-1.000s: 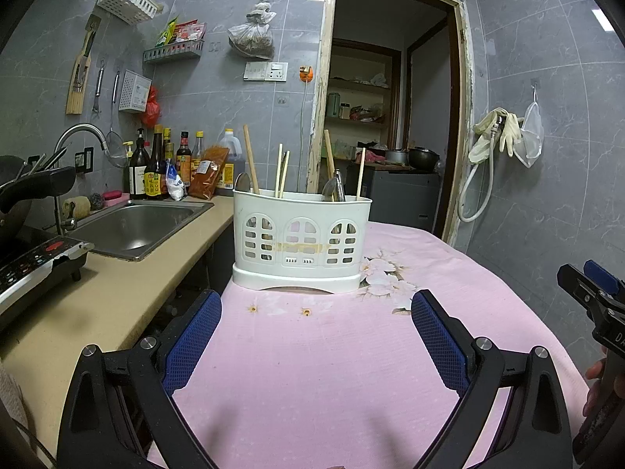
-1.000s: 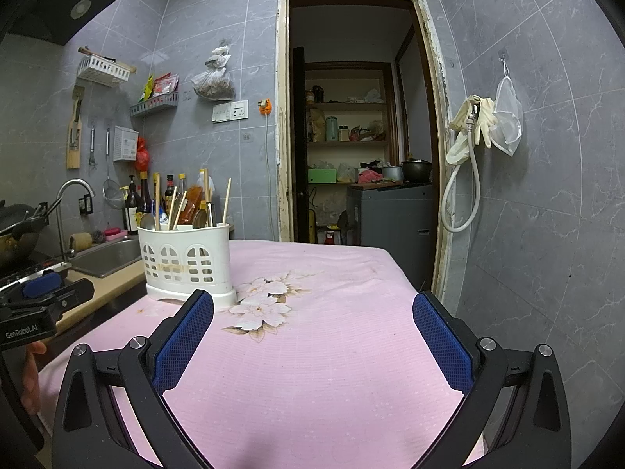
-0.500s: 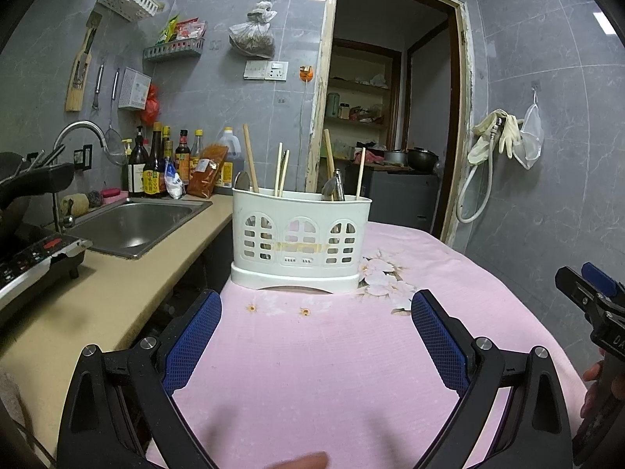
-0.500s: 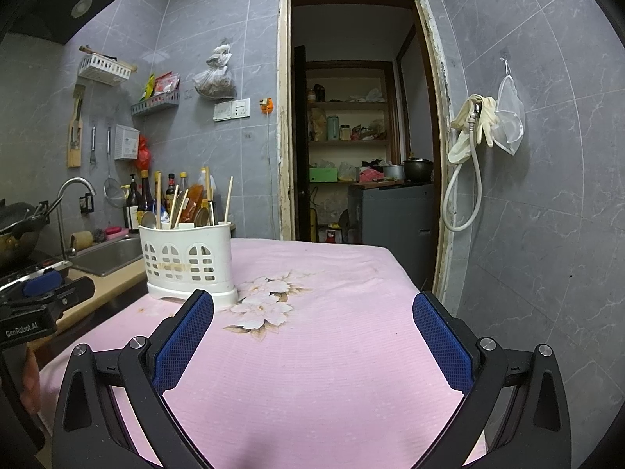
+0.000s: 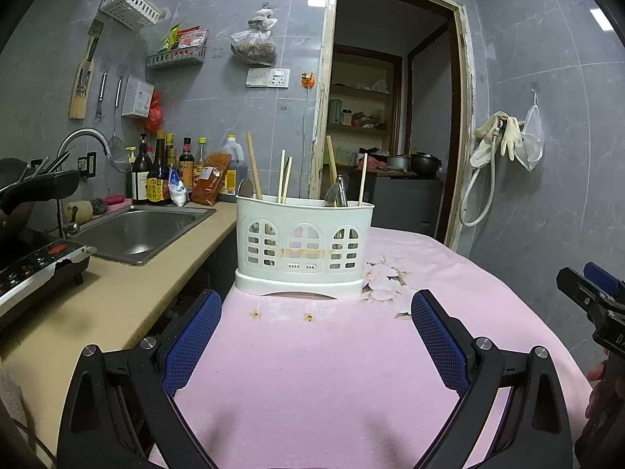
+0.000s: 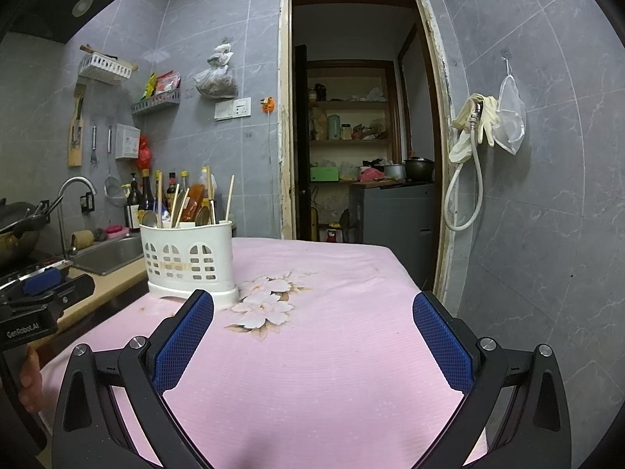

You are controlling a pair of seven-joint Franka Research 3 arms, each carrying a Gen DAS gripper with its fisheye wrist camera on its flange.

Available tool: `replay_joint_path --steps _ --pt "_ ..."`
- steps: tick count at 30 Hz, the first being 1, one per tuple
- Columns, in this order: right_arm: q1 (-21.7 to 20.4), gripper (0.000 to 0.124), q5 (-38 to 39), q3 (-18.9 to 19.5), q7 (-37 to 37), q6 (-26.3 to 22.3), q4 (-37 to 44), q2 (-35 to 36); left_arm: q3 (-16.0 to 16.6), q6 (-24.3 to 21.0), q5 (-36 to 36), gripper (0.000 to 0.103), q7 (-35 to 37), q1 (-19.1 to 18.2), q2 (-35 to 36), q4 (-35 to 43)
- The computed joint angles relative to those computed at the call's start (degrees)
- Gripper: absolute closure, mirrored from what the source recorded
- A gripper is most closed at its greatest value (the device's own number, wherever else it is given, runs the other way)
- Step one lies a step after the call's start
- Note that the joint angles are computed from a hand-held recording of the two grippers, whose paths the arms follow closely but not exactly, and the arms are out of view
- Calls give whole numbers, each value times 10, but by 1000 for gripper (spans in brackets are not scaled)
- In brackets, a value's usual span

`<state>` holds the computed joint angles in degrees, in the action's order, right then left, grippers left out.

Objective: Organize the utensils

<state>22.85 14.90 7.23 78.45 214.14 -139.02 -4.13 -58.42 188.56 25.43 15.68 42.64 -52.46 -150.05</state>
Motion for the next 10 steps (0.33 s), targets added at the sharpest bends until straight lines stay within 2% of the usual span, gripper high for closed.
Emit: replay_joint_path --steps 10 --pt "0 21 2 1 -1 -1 0 0 -3 -1 -2 7 -4 1 -5 -3"
